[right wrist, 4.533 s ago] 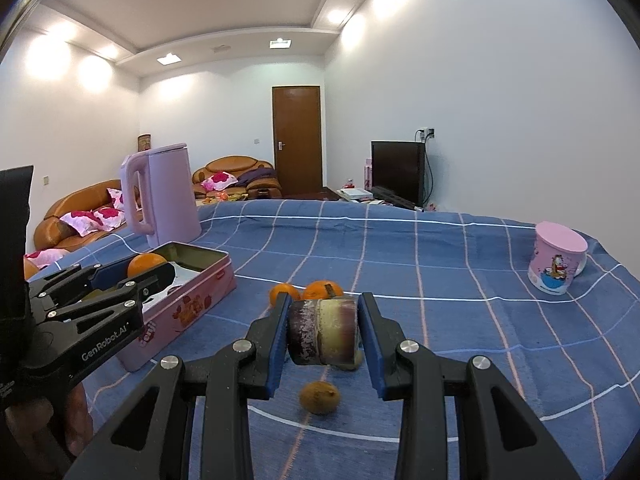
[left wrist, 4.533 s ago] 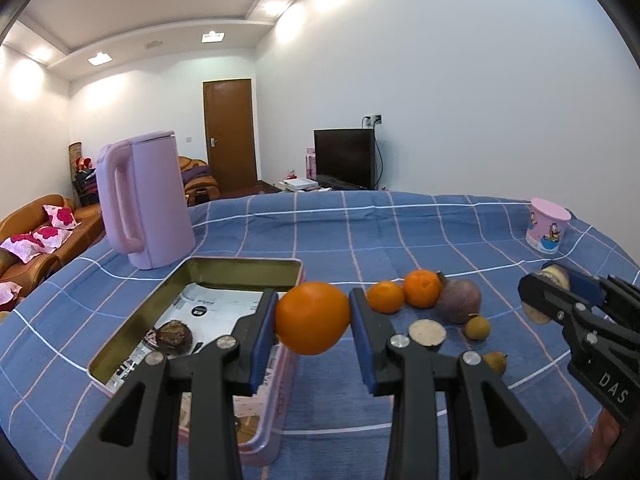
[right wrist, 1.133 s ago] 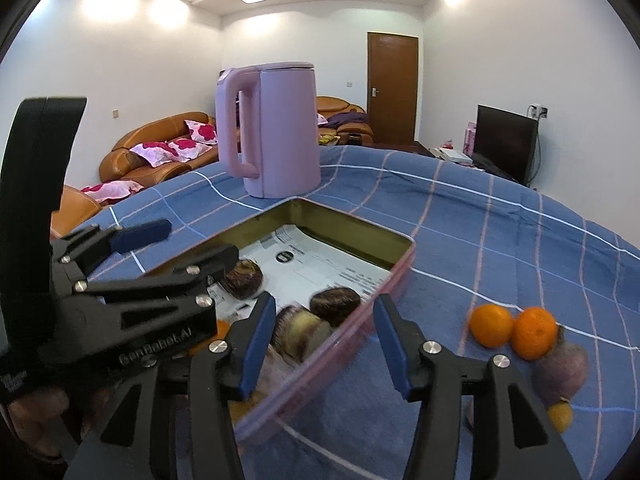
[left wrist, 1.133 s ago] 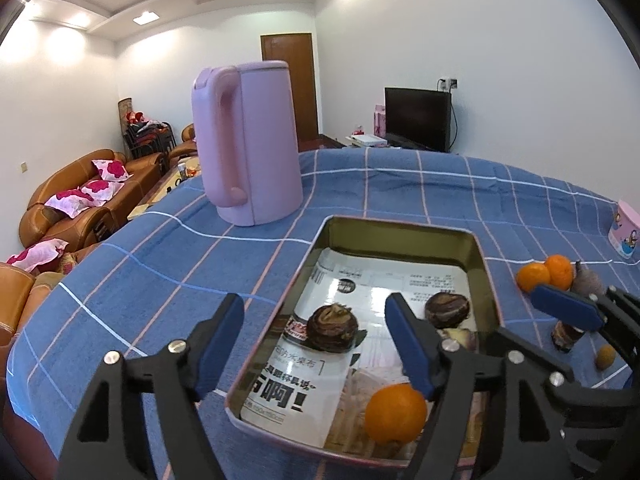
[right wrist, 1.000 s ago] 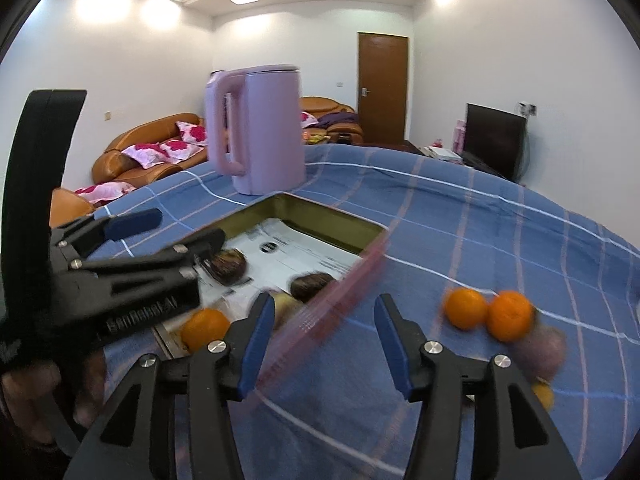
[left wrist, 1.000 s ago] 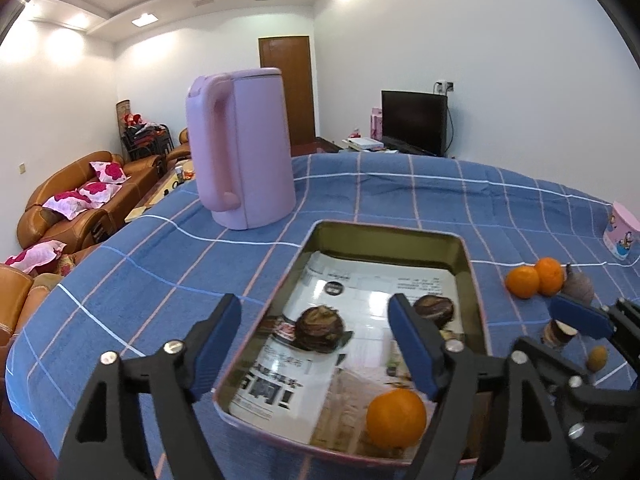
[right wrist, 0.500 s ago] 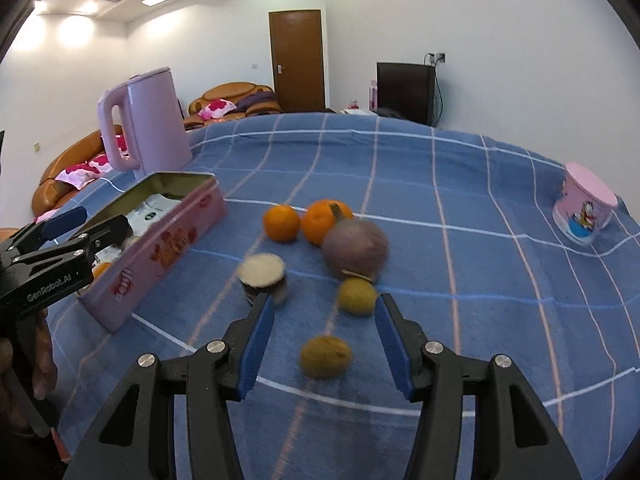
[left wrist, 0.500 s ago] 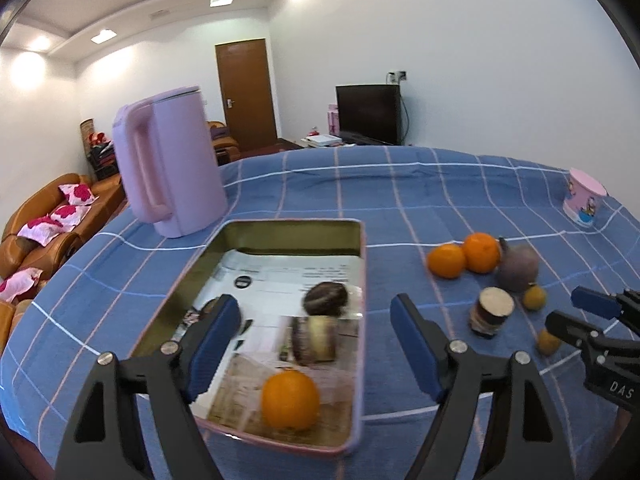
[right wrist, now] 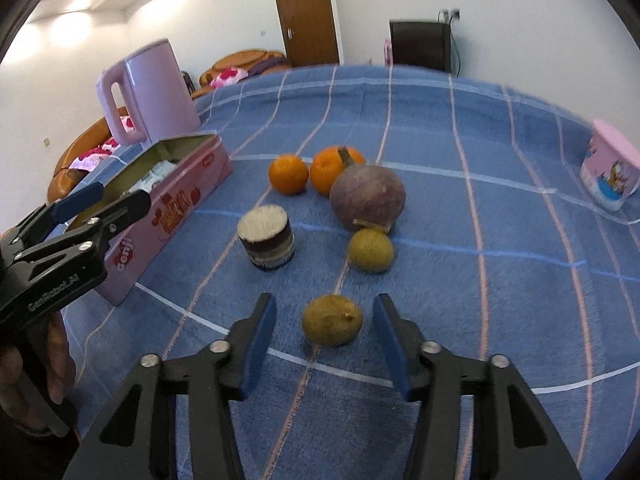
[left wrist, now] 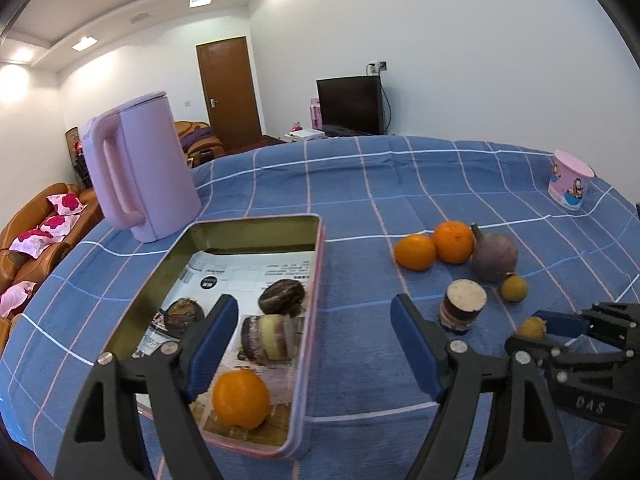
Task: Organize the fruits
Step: 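Move the right gripper to a brown round fruit while the left approaches a cut cylindrical root piece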
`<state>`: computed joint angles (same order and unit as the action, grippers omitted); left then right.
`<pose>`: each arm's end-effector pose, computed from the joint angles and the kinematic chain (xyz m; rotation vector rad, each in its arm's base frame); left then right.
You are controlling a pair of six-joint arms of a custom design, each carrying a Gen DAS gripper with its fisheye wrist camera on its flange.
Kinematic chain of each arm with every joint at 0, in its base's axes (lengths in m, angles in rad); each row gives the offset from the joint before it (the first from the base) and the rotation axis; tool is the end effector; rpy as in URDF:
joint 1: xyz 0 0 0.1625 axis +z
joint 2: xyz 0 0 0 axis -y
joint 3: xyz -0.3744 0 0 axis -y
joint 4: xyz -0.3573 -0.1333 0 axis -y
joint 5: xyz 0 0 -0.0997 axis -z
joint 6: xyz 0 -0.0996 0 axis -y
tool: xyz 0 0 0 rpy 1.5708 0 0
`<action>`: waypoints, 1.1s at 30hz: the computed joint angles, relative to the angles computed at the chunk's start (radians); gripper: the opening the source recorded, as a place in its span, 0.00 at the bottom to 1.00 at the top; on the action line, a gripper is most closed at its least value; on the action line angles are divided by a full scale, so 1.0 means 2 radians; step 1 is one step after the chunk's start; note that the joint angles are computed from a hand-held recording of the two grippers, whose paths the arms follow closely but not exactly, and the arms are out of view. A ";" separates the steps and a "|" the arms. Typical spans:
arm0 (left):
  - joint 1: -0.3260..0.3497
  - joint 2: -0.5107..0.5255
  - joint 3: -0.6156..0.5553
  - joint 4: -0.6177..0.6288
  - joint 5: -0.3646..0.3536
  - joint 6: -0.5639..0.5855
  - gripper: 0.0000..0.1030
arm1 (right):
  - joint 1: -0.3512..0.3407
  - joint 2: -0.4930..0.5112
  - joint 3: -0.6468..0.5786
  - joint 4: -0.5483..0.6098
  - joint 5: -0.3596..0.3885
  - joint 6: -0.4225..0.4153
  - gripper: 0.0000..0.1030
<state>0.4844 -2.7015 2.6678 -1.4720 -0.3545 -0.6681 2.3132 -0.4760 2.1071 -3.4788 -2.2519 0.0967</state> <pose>0.0033 -0.2545 0.2931 0.4801 2.0337 -1.0749 0.3416 -0.2679 -0.0698 0.6877 -2.4514 0.6907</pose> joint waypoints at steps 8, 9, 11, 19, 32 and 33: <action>0.000 0.039 0.015 -0.092 -0.012 0.052 0.79 | 0.031 0.020 -0.010 -0.056 -0.066 -0.037 0.31; 0.003 0.050 0.019 -0.120 -0.018 0.068 0.79 | 0.032 0.021 -0.012 -0.064 -0.071 -0.041 0.31; 0.011 0.073 0.029 -0.186 -0.028 0.104 0.79 | 0.035 0.026 -0.018 -0.076 -0.090 -0.051 0.31; 0.062 0.216 0.039 -0.403 -0.078 0.192 0.78 | 0.022 0.029 -0.027 -0.111 -0.117 -0.065 0.31; 0.089 0.326 0.034 -0.496 -0.129 0.230 0.66 | 0.012 0.019 -0.011 -0.139 -0.106 -0.056 0.31; 0.098 0.334 0.029 -0.500 -0.139 0.234 0.60 | 0.012 0.019 -0.011 -0.139 -0.106 -0.057 0.31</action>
